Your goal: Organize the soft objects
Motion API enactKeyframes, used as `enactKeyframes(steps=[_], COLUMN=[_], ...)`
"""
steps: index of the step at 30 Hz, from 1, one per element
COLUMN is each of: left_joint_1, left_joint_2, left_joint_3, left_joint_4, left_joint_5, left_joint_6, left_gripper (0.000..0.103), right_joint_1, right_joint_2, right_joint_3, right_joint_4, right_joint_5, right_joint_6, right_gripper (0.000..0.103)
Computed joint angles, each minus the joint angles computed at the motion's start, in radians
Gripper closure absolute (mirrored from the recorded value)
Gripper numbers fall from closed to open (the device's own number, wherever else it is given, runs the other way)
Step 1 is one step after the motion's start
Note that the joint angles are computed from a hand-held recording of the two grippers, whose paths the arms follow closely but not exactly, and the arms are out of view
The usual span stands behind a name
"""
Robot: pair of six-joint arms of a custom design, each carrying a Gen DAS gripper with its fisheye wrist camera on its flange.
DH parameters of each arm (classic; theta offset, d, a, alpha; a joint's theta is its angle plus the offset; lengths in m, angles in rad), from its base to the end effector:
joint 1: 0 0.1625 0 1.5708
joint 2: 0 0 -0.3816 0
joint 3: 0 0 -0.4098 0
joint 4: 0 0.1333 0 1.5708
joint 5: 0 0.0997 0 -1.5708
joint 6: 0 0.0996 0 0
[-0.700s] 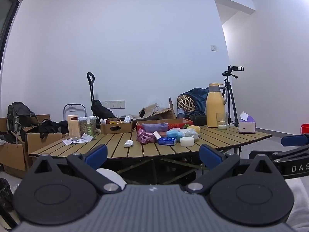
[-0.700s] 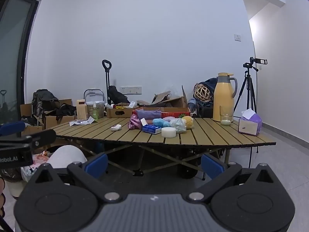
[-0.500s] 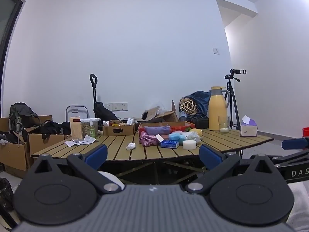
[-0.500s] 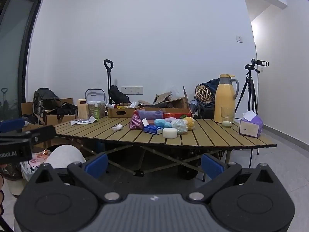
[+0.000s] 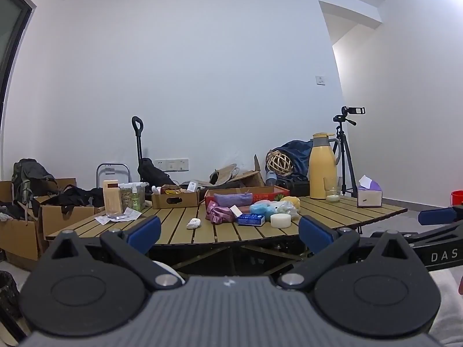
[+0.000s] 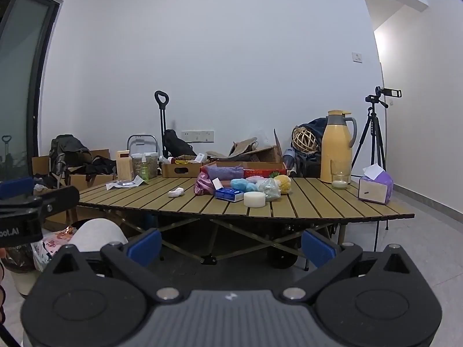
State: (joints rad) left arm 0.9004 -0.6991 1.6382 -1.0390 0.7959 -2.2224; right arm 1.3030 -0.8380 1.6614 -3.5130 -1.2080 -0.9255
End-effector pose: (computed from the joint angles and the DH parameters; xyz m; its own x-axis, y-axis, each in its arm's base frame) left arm -0.2229 -0.6079 -0.0148 -0.6511 -0.1237 -0.7488 0.7515 0.0334 -0.6589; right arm -0.0123 -0.6822 0.1946 -0.6854 -0.3729 0.6255 -0.7183 0.2050 -0.6649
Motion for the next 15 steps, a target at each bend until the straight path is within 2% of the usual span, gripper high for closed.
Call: enactKeyframes(steps=[15], left_joint_1=[0.001], left_joint_2=[-0.005], left_joint_3=[0.021], left_joint_4=[-0.020], left_joint_5=[0.016], left_joint_6=[0.002], left_gripper=[0.000], right_joint_1=[0.004], right_joint_2=[0.004], right_joint_3=[-0.006], right_joint_4=[0.001], right_joint_5=[-0.004], right_joint_6=[0.005], right_gripper=[0.000])
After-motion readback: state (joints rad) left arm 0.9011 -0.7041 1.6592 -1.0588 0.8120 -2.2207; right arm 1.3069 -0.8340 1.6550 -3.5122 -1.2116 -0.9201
